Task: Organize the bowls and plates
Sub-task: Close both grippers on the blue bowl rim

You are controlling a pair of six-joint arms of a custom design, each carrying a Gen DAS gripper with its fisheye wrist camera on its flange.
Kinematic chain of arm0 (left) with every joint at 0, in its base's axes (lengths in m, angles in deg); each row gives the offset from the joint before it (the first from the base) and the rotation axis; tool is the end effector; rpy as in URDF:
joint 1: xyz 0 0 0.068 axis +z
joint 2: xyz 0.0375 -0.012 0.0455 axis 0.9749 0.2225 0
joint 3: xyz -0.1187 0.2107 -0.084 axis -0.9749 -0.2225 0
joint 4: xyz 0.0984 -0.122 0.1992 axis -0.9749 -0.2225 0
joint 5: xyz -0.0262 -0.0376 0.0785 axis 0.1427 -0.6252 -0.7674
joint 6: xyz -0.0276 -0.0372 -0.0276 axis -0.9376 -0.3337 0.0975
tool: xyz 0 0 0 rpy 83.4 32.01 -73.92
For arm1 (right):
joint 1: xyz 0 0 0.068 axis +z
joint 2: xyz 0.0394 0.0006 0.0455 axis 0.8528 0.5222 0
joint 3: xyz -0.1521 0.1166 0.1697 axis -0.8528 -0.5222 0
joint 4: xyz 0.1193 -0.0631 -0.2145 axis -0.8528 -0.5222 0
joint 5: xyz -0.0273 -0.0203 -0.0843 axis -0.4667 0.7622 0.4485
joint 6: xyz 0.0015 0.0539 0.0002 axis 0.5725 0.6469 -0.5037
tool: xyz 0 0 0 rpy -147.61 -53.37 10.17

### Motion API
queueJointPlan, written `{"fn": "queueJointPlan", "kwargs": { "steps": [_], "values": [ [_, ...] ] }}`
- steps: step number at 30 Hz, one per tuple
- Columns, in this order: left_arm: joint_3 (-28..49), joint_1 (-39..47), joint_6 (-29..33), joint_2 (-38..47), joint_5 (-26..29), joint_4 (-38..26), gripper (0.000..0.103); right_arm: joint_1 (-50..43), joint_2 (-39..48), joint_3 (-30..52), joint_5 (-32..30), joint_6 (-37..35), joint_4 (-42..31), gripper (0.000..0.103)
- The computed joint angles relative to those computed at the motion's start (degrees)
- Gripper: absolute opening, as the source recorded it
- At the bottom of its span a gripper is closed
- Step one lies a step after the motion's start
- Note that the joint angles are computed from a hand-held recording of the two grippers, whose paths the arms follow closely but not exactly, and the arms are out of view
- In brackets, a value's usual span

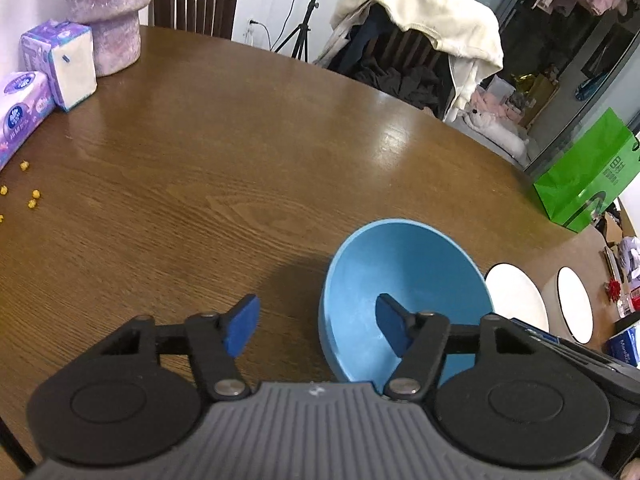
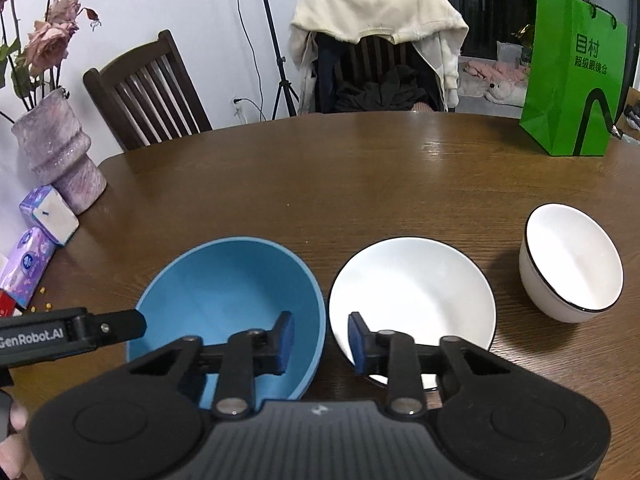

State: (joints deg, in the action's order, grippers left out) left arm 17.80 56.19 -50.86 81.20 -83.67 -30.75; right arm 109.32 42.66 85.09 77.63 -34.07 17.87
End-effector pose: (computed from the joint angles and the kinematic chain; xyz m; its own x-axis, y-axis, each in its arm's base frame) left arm 0.1935 -0.0726 0.2041 -0.8187 -0.2628 -0.5105 -0.1267 0.9499 -0.2858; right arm 0.1957 0.2189 0.1905 -0.7886 0.0953 -0.6075 -0.0250 0.9821 0.1865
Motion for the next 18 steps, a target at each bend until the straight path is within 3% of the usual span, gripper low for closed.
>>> {"fn": "queueJointPlan", "kwargs": {
  "steps": [12, 18],
  "values": [
    [0.2, 0.0, 0.5, 3.9, 2.1, 1.8, 0.039, -0.1, 1.4, 0.9, -0.7, -0.4, -0.3, 0.012],
    [-0.4, 0.6, 1.3, 4.4, 2.8, 3.3, 0.023, 0.2, 2.0, 1.4, -0.1, -0.1, -0.4, 0.011]
  ]
}}
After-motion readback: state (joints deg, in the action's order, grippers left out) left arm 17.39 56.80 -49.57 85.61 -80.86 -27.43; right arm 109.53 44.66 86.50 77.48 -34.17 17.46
